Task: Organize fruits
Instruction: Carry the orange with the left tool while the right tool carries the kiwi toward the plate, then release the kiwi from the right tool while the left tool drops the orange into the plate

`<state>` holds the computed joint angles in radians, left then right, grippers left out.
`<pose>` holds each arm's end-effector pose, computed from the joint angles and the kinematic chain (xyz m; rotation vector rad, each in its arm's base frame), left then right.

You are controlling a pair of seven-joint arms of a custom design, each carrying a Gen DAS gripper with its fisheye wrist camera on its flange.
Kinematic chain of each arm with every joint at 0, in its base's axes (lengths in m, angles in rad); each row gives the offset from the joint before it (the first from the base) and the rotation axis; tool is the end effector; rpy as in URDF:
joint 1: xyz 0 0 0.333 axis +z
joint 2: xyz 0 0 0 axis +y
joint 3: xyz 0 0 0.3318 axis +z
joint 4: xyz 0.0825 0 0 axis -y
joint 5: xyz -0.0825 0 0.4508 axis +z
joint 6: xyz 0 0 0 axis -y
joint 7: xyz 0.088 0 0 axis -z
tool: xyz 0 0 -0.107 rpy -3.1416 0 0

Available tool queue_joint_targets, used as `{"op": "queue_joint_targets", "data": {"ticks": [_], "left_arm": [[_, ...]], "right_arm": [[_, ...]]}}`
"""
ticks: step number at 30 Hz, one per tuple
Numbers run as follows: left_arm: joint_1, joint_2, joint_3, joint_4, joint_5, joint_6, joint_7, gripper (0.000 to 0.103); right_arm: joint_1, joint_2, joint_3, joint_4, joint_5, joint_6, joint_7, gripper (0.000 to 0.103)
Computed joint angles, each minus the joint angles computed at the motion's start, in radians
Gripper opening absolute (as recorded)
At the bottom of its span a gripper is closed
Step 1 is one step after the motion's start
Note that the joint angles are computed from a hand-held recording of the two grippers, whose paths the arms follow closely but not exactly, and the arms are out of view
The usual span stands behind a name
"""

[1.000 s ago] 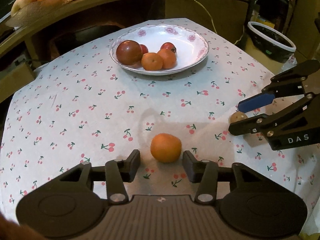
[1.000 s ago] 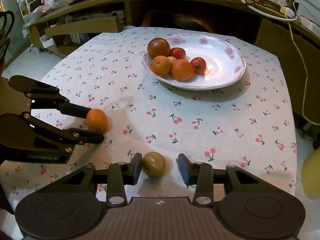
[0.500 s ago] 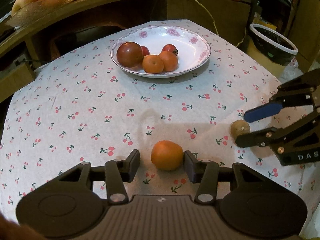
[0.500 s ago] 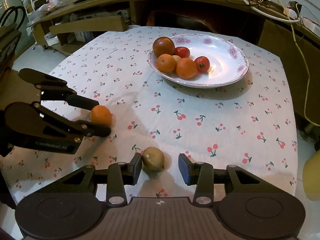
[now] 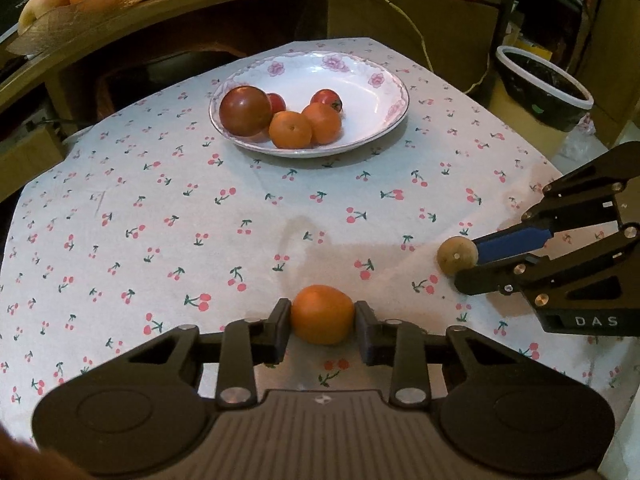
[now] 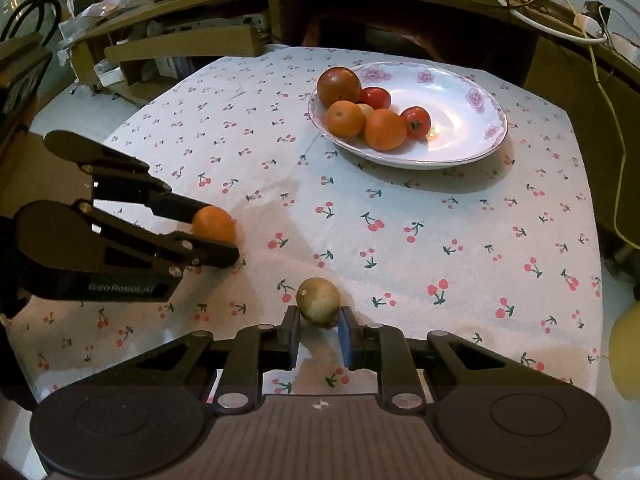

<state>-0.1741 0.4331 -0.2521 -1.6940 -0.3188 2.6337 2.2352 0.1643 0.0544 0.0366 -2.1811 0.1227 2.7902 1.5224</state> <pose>0.7117 -0.2893 0.3878 -1.0621 2.6211 -0.8206 0.6254 0.1215 0.4018 -1.9993 1.7278 -0.4120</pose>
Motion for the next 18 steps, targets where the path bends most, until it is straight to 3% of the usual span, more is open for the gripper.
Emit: {"op": "queue_joint_targets", "data": {"ticks": [18], "left_arm": [[-0.020, 0.082, -0.025, 0.160, -0.034, 0.024, -0.007, 0.038]], "right_arm": [[-0.014, 0.012, -0.008, 0.028, 0.010, 0.086, 0.065, 0.019]]}}
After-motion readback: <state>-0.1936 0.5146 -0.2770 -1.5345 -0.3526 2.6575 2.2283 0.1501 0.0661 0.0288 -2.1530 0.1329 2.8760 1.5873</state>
